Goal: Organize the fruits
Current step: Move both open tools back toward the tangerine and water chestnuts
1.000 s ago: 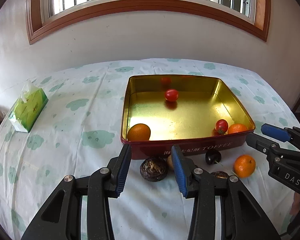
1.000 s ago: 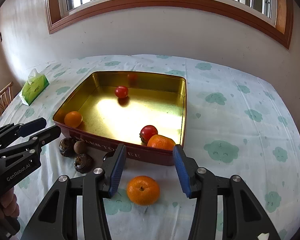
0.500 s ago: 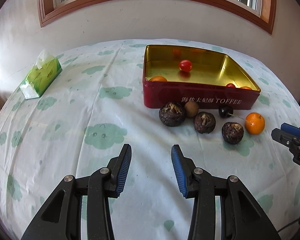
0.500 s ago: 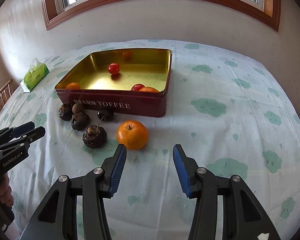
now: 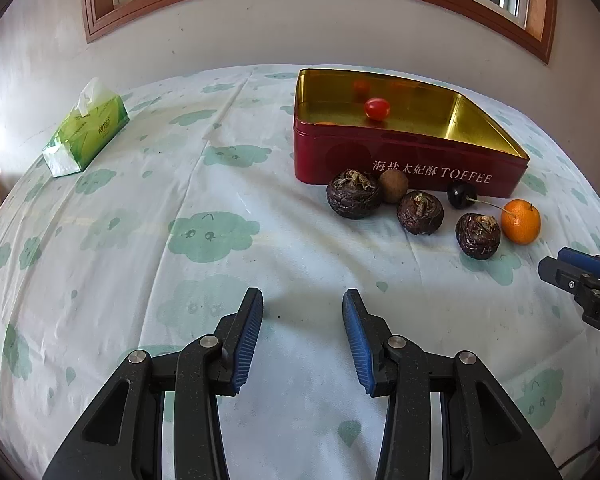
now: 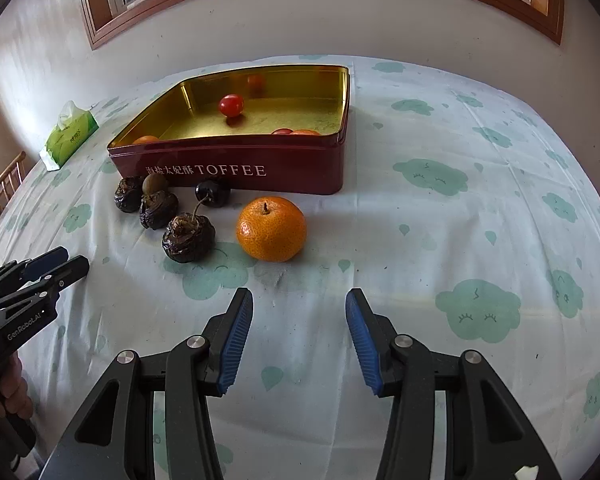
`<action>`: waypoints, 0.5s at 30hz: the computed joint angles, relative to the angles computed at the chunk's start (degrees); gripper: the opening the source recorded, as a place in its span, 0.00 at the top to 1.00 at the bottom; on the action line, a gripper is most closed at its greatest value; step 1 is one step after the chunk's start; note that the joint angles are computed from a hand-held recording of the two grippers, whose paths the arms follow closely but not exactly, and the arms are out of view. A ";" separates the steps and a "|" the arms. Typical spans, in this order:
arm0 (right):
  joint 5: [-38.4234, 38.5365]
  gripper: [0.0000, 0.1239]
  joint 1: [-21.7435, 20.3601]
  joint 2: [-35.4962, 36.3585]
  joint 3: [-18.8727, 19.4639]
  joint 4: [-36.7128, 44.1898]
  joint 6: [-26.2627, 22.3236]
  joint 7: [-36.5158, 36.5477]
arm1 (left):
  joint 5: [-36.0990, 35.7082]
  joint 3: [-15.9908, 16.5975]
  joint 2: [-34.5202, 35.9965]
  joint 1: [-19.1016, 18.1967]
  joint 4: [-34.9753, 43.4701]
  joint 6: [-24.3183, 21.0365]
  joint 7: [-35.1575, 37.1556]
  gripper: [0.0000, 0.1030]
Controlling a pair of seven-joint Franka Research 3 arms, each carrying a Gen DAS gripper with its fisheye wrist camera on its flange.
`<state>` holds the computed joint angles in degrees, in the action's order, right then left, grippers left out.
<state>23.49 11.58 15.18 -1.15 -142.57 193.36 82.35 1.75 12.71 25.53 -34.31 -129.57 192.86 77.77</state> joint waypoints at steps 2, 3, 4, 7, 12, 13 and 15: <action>0.01 0.63 0.30 0.72 -0.27 0.96 -0.55 -0.17 | -0.12 0.25 0.35 -0.31 0.31 0.09 0.12 0.58; 0.34 0.63 1.12 1.11 -0.98 1.46 -0.73 -0.40 | -0.09 0.15 0.51 -0.20 0.50 0.05 0.16 0.58; 0.53 0.63 1.68 1.49 -1.43 1.94 -0.90 -0.61 | 0.11 -0.36 0.66 0.37 0.65 0.31 0.10 0.58; 1.44 0.63 4.45 2.82 -3.86 3.59 -1.35 -1.44 | 0.55 -1.47 1.06 1.68 1.32 0.39 0.04 0.58; 3.19 0.59 9.36 5.02 -7.98 6.13 -1.58 -3.50 | 1.35 -2.53 1.90 2.85 2.76 0.14 0.06 0.58; 3.67 0.59 10.68 5.51 -9.13 6.61 -1.58 -3.94 | 1.54 -2.63 2.03 2.91 3.03 0.02 -0.03 0.58; 4.14 0.59 11.49 6.32 -9.74 7.41 -1.18 -4.57 | 2.28 -3.33 2.41 3.69 3.85 -0.34 -0.24 0.58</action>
